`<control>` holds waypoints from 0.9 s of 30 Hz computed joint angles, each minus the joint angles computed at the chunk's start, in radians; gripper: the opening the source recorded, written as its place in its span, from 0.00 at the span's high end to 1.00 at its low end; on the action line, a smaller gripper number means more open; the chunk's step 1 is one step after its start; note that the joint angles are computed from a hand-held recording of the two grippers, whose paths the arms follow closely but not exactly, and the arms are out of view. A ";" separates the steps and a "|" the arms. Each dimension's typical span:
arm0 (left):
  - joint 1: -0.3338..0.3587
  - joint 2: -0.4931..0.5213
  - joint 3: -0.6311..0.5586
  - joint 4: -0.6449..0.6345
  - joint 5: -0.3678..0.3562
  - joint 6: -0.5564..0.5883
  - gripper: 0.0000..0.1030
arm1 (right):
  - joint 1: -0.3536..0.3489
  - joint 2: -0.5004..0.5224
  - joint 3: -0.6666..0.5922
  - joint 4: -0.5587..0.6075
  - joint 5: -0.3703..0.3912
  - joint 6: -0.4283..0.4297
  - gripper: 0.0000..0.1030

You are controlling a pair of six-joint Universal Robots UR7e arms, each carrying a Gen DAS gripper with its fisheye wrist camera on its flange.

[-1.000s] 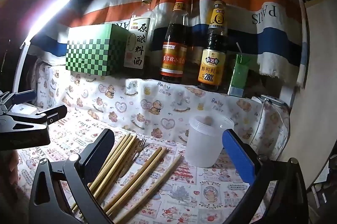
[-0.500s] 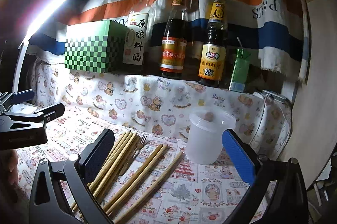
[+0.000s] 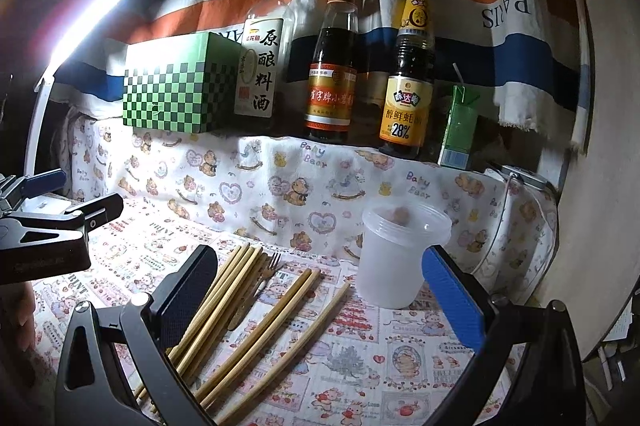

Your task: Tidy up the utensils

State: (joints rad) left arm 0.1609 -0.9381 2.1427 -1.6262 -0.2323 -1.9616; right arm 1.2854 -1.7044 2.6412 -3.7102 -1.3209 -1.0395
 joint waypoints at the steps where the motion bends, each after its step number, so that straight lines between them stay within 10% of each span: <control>1: 0.000 -0.001 0.001 -0.004 0.000 0.003 0.00 | -0.002 -0.002 -0.002 0.006 0.004 0.003 0.00; 27: -0.014 0.004 0.006 0.013 0.019 -0.011 0.00 | 0.002 0.001 -0.003 0.002 -0.004 0.007 0.00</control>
